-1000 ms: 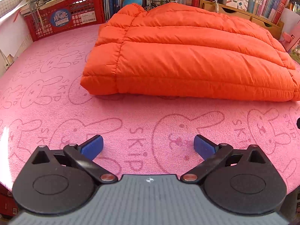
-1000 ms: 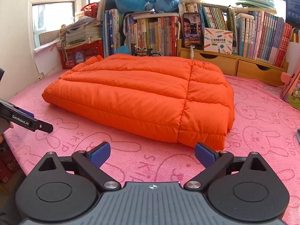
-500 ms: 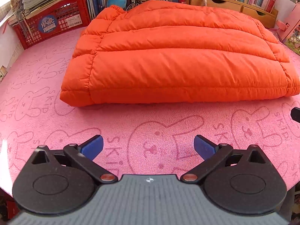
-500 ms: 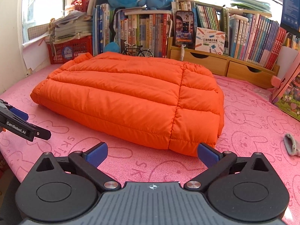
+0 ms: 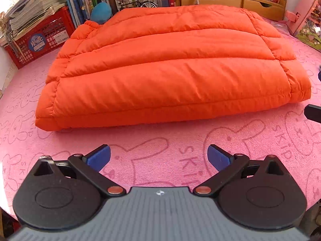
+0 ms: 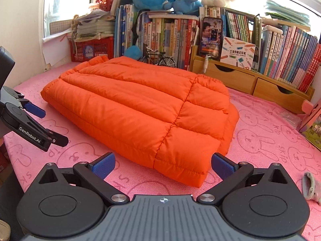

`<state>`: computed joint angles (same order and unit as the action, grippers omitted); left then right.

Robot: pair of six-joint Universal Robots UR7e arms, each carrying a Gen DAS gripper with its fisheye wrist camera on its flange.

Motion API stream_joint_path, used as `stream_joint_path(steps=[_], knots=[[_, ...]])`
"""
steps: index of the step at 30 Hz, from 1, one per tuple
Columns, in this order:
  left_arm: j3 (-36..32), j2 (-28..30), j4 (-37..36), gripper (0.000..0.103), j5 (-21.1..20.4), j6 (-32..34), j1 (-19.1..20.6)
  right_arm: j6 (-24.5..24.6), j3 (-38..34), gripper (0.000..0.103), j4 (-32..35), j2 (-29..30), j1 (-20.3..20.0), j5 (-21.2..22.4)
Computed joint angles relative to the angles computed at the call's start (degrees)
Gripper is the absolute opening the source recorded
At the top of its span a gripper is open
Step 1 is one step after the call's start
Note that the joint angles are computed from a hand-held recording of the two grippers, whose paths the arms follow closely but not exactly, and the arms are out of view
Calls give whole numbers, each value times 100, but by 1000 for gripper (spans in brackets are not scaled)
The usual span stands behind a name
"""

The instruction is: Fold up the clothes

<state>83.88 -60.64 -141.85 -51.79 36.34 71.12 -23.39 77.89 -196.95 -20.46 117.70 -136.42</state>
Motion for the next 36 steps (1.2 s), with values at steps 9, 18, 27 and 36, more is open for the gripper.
stream_joint_path(steps=[9,18,27,36], knots=[[182,43,-88,103,36,272,-120,329,572,103,-296,-239,-215,-58],[-241,117,-564,103,-371,1298,167,180,316,103,19,-35,-163,-490],[-1625,594,-164,103,-96,1016,549,21,36,103,202,107,-159,-458],[-1864,748,139,103,-97,804,720,-45,-336,103,524,301,-92,-513]])
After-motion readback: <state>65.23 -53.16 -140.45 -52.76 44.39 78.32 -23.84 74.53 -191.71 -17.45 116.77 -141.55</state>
